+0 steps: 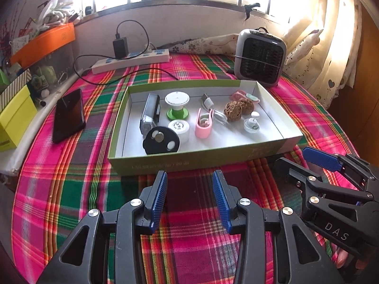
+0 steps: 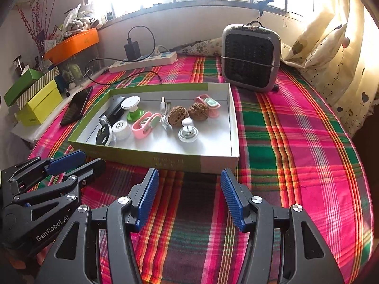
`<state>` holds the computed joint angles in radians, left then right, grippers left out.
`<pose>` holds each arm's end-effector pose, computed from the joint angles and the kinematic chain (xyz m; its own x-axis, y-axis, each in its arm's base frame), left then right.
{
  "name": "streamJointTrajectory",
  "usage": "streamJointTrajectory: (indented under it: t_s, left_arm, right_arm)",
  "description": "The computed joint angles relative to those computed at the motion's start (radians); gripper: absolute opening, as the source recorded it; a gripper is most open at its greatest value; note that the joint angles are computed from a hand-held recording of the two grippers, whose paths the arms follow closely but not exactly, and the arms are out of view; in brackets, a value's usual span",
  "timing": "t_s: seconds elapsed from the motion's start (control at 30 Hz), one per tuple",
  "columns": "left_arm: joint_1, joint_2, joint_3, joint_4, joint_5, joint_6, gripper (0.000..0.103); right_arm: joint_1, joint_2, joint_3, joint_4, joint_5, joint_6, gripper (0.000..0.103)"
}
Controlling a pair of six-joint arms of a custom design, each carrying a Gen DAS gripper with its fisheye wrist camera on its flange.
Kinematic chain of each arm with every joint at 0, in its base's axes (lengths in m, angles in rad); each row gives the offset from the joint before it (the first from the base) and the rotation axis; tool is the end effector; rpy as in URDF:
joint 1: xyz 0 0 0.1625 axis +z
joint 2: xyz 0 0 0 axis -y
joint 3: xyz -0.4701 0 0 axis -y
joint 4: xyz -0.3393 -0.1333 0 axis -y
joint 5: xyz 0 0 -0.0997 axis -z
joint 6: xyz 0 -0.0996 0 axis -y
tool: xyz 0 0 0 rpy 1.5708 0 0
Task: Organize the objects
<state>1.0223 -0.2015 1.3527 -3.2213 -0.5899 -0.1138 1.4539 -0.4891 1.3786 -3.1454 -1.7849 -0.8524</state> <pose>-0.1873 -0.7210 -0.0542 -0.7297 -0.1342 -0.6705 0.3773 0.7387 -0.5586 0.0219 -0.7753 0.1075 -0.6964 -0.4161 0.5847 -0.6594 0.6925 -0.2926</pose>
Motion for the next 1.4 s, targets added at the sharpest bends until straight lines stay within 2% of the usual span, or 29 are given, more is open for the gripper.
streamJointTrajectory:
  t_s: [0.1, 0.27, 0.7, 0.77, 0.97, 1.23, 1.3, 1.4]
  left_arm:
    - [0.002, -0.010, 0.031, 0.022, -0.001, -0.063, 0.038]
    - [-0.001, -0.016, 0.061, 0.029, 0.010, -0.101, 0.038]
    - [-0.006, -0.007, 0.076, 0.026, 0.035, -0.121, 0.039]
    - [-0.006, -0.008, 0.076, 0.027, 0.034, -0.122, 0.039]
    - [-0.014, 0.012, 0.053, 0.050, 0.080, -0.128, 0.040]
    - [-0.014, 0.009, 0.065, 0.032, 0.070, -0.135, 0.041]
    - [-0.013, 0.008, 0.069, 0.023, 0.055, -0.126, 0.047]
    - [-0.016, 0.011, 0.064, 0.037, 0.062, -0.126, 0.049]
  right_arm:
    - [-0.004, -0.004, 0.020, -0.007, -0.016, -0.011, 0.055]
    - [-0.011, -0.014, 0.052, -0.026, -0.019, -0.024, 0.055]
    - [-0.022, -0.024, 0.108, -0.060, -0.032, -0.042, 0.056]
    - [-0.021, -0.022, 0.108, -0.063, -0.052, -0.043, 0.056]
    - [-0.016, -0.020, 0.128, -0.091, -0.073, -0.060, 0.068]
    - [-0.016, -0.017, 0.129, -0.114, -0.089, -0.053, 0.070]
    - [-0.015, -0.015, 0.125, -0.114, -0.092, -0.047, 0.072]
    - [-0.013, -0.010, 0.117, -0.116, -0.106, -0.037, 0.078]
